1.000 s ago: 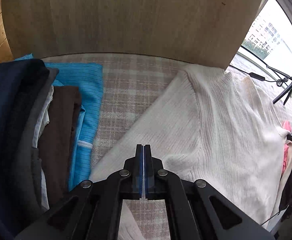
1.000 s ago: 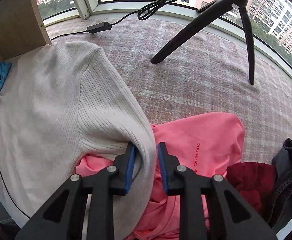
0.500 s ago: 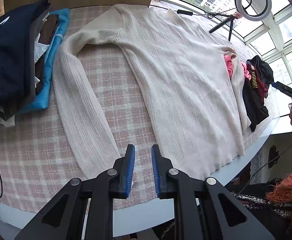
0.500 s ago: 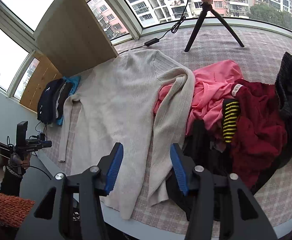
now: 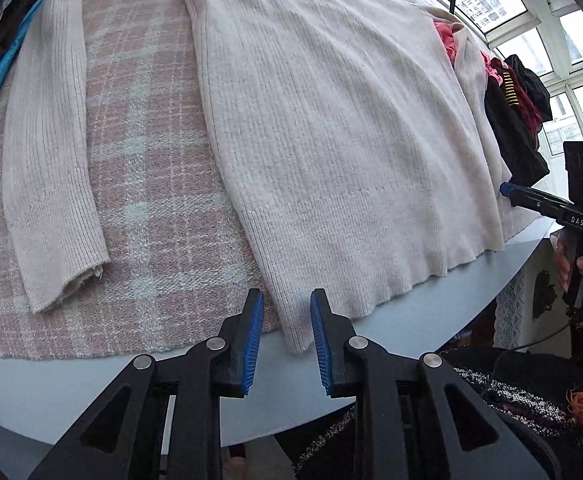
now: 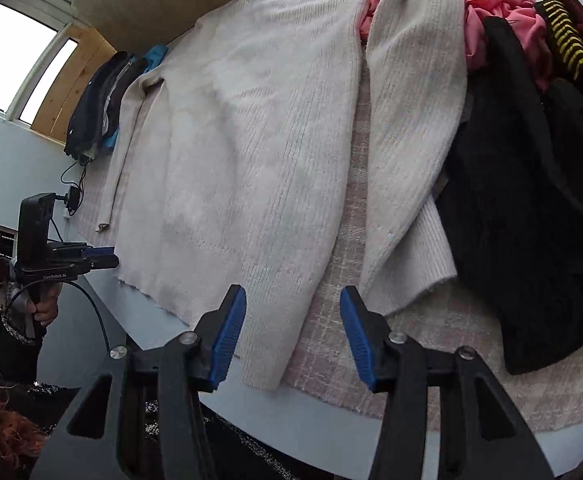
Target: Fold clothes
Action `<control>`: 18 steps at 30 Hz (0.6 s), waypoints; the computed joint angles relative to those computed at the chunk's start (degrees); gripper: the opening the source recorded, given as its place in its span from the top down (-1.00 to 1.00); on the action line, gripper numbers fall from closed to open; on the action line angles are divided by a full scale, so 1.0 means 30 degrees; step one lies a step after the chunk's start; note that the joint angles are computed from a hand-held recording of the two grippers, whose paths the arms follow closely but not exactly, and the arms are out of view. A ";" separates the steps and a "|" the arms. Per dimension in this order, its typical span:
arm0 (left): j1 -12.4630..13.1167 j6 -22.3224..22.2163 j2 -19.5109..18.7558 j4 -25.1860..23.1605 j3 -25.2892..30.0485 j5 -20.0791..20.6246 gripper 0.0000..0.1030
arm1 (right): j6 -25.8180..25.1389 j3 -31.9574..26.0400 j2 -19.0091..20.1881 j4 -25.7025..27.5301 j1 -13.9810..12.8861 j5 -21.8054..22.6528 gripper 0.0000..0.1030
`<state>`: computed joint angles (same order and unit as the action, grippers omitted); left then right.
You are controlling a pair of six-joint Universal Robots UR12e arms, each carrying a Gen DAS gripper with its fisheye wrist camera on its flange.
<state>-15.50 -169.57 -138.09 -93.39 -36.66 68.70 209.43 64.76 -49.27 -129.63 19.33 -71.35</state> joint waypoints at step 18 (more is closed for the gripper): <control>0.0205 -0.1256 0.1322 0.2494 -0.1307 -0.0433 0.95 | 0.1072 0.1255 0.0069 -0.2395 -0.0177 0.4093 0.86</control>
